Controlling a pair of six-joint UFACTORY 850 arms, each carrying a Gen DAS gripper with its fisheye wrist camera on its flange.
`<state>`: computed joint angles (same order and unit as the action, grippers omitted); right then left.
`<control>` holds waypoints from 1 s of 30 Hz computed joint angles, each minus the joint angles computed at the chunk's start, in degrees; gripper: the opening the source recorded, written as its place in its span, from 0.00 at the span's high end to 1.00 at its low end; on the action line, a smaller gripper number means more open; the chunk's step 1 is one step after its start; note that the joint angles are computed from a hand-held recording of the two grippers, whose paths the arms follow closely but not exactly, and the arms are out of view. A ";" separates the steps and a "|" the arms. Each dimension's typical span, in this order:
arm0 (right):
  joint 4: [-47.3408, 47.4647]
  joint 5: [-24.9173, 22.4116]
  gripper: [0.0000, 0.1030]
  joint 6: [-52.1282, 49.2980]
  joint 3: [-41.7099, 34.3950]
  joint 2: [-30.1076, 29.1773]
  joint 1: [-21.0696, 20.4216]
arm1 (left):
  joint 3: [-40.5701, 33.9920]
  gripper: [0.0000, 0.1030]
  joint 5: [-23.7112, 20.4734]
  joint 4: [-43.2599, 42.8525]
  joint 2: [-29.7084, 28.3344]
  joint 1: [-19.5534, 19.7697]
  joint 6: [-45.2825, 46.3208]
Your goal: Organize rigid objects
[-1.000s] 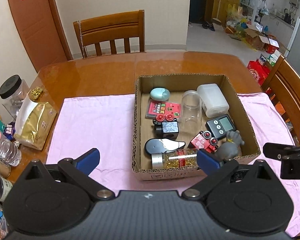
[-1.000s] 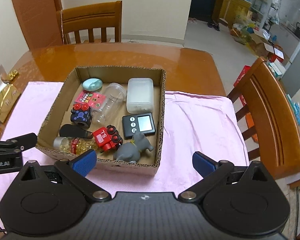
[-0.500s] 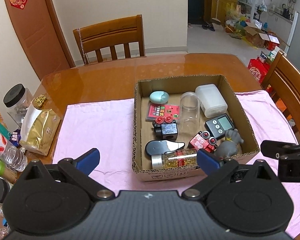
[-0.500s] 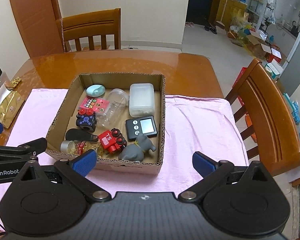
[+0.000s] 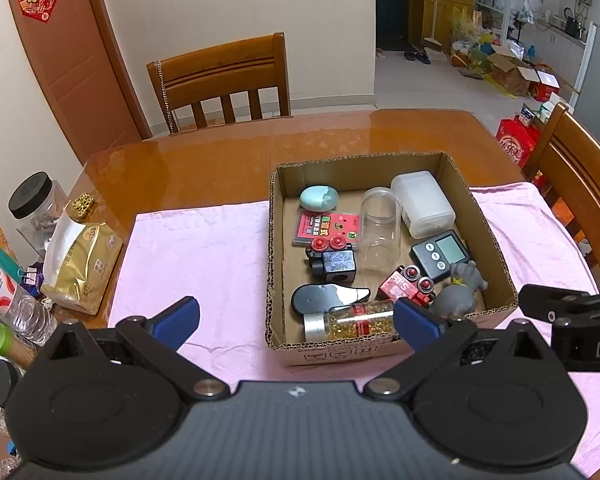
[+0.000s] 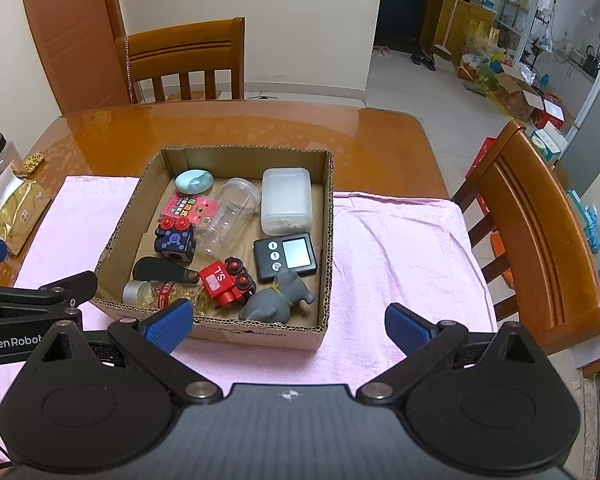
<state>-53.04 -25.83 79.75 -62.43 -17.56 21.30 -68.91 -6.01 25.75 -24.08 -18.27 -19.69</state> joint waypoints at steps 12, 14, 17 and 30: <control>-0.66 -0.42 0.00 0.89 0.02 0.12 0.14 | 0.33 0.01 0.29 3.77 0.45 -0.10 -3.90; -0.52 -0.52 0.00 0.73 -0.07 0.09 0.19 | 0.36 0.01 0.25 3.65 0.50 -0.07 -3.84; -0.75 -0.55 0.00 0.95 -0.04 0.17 0.24 | 0.41 0.01 0.21 2.37 0.59 -0.04 -2.59; -1.58 -1.12 0.00 1.79 0.08 0.19 0.59 | 0.52 0.01 -0.32 2.33 0.67 -0.13 -2.68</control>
<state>-54.62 -26.95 81.54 -62.36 -17.37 21.89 -68.39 -6.33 28.08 -23.42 -18.40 -22.37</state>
